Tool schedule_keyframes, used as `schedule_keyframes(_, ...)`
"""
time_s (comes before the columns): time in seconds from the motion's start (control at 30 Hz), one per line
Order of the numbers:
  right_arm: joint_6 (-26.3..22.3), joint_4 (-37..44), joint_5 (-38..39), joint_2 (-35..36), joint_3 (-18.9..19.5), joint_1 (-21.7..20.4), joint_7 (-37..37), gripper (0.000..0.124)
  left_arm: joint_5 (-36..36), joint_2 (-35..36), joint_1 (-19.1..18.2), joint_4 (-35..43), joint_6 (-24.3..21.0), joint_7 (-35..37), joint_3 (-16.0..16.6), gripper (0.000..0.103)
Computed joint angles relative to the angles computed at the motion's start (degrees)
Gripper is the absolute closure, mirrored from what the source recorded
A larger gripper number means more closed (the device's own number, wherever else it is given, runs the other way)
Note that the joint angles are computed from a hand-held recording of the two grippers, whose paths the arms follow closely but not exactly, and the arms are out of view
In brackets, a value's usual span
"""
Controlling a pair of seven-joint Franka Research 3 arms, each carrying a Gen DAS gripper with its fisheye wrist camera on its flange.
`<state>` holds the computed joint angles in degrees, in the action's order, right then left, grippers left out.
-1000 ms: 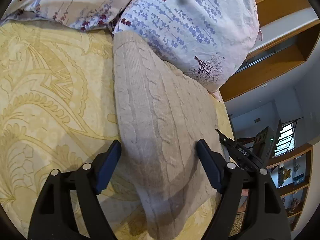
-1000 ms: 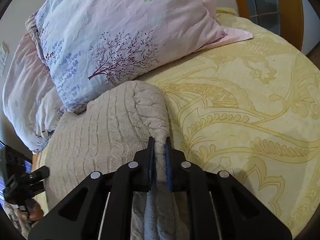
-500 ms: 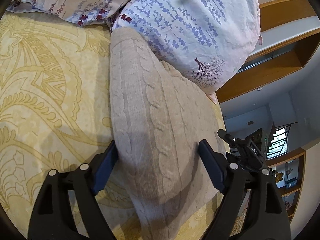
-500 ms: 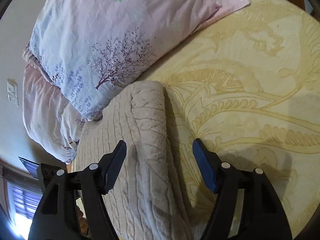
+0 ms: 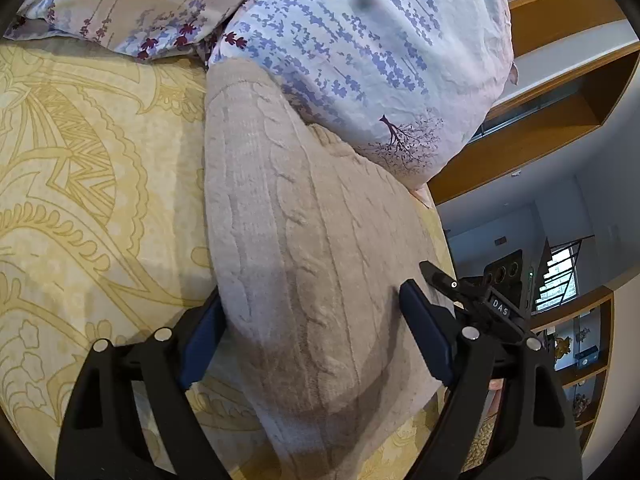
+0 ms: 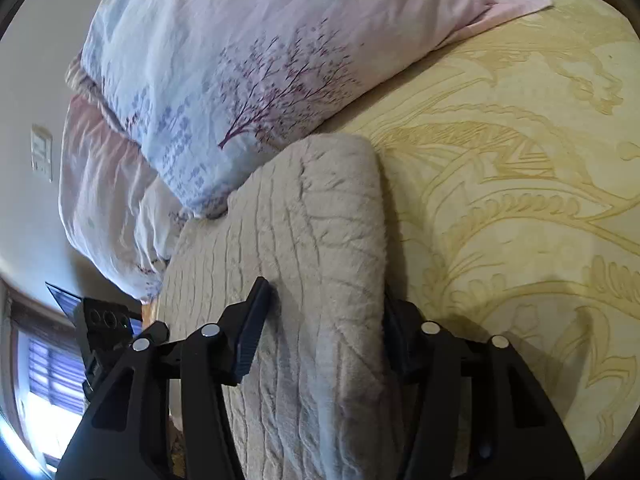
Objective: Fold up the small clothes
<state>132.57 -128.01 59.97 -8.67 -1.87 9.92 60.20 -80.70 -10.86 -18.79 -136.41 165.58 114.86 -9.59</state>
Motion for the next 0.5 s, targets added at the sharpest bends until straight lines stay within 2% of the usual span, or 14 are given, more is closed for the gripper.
schedule_keyframes(0.1, -1.8, -0.6, 2.9, -0.4, -0.6, 0.0, -2.5, 0.088, -1.3, -0.3, 0.0, -0.4, -1.0, 0.7, 0.4, 0.039)
schedule_keyframes(0.2, -2.0, -1.1, 3.7, -1.1, -0.5, 0.0, -2.9, 0.091, -5.6, -1.0, 0.3, -0.8, -1.9, 3.9, 0.5, 0.050)
schedule_keyframes(0.3, -1.7, -2.0, 4.0, -2.6, -0.3, 0.4, -3.1, 0.093, -6.7, -2.1, 1.0, -1.4, -2.5, 5.0, 0.1, 0.056)
schedule_keyframes(0.5, -3.1, -4.3, 5.3, -6.5, -0.7, 1.6, -4.0, 0.094, -4.8, -6.3, 1.0, -4.6, -3.6, 3.6, 0.2, 0.058)
